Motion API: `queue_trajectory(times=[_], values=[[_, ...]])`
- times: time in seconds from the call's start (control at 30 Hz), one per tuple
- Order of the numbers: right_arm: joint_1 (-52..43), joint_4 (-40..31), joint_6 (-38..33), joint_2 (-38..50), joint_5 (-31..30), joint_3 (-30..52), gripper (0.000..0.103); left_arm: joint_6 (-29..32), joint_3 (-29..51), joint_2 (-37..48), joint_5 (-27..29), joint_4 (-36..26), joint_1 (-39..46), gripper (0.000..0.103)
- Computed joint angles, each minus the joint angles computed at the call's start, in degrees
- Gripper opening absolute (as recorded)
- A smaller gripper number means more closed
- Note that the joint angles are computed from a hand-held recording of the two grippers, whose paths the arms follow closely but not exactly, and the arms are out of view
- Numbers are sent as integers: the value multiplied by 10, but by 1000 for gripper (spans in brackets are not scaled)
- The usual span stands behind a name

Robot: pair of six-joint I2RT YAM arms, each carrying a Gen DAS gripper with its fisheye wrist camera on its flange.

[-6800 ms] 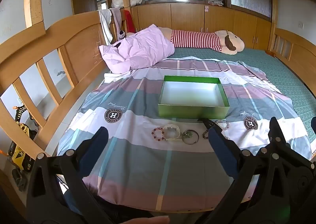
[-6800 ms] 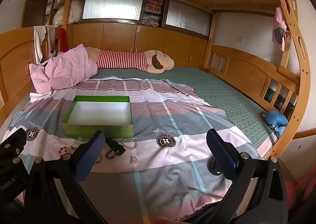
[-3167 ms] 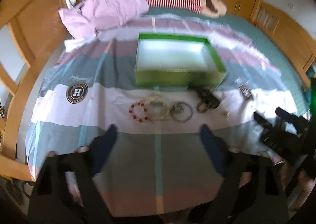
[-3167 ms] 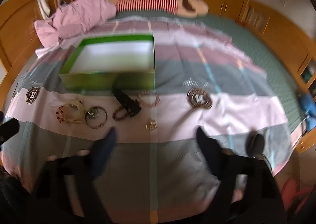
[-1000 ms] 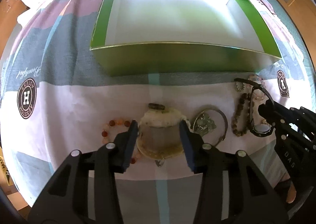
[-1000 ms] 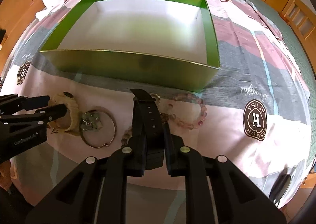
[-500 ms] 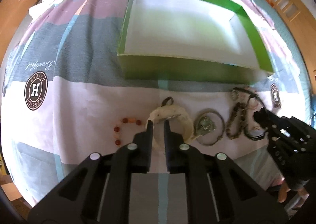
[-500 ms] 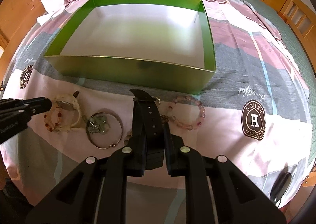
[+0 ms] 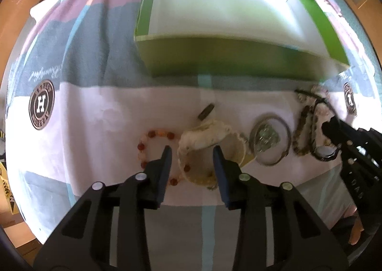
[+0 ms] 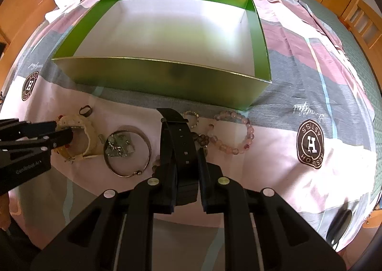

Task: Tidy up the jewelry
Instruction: 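Close the left gripper on the cream watch while the right gripper closes on the black watch strap, then carry both watches into the green box and open both grippers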

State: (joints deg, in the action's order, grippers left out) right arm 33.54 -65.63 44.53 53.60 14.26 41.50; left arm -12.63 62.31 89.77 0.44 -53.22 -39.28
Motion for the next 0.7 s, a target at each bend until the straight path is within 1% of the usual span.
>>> queue_trajectory(times=[0.03, 0.07, 0.13, 0.2, 0.27, 0.37, 0.43, 0.53, 0.63, 0.7], values=[[1, 1, 0, 2, 0, 0, 16, 0, 0, 3, -1, -1, 0, 33], [1, 2, 0, 4, 1, 0, 16, -1, -1, 6, -3, 0, 1, 24], [2, 4, -1, 6, 1, -1, 16, -6, -4, 9, -6, 1, 1, 13], [5, 5, -1, 9, 3, -1, 16, -10, -5, 5, -15, 0, -2, 8], [9, 4, 2, 8, 6, 2, 16, -12, -6, -5, -8, -2, 2, 8], [13, -5, 6, -5, 9, 8, 16, -11, -8, -46, -10, -13, 0, 8], [12, -21, 8, -24, 11, 21, 16, -12, -4, -76, -17, -23, -2, 8], [15, -51, 7, -55, 19, 56, 16, -12, 8, -118, -5, -39, 3, 8], [-1, -71, -11, -69, 28, 94, 16, -14, 39, -134, -5, -52, 2, 8], [-29, -73, -39, -66, 32, 120, 16, 5, 64, -133, -4, -53, 18, 8]])
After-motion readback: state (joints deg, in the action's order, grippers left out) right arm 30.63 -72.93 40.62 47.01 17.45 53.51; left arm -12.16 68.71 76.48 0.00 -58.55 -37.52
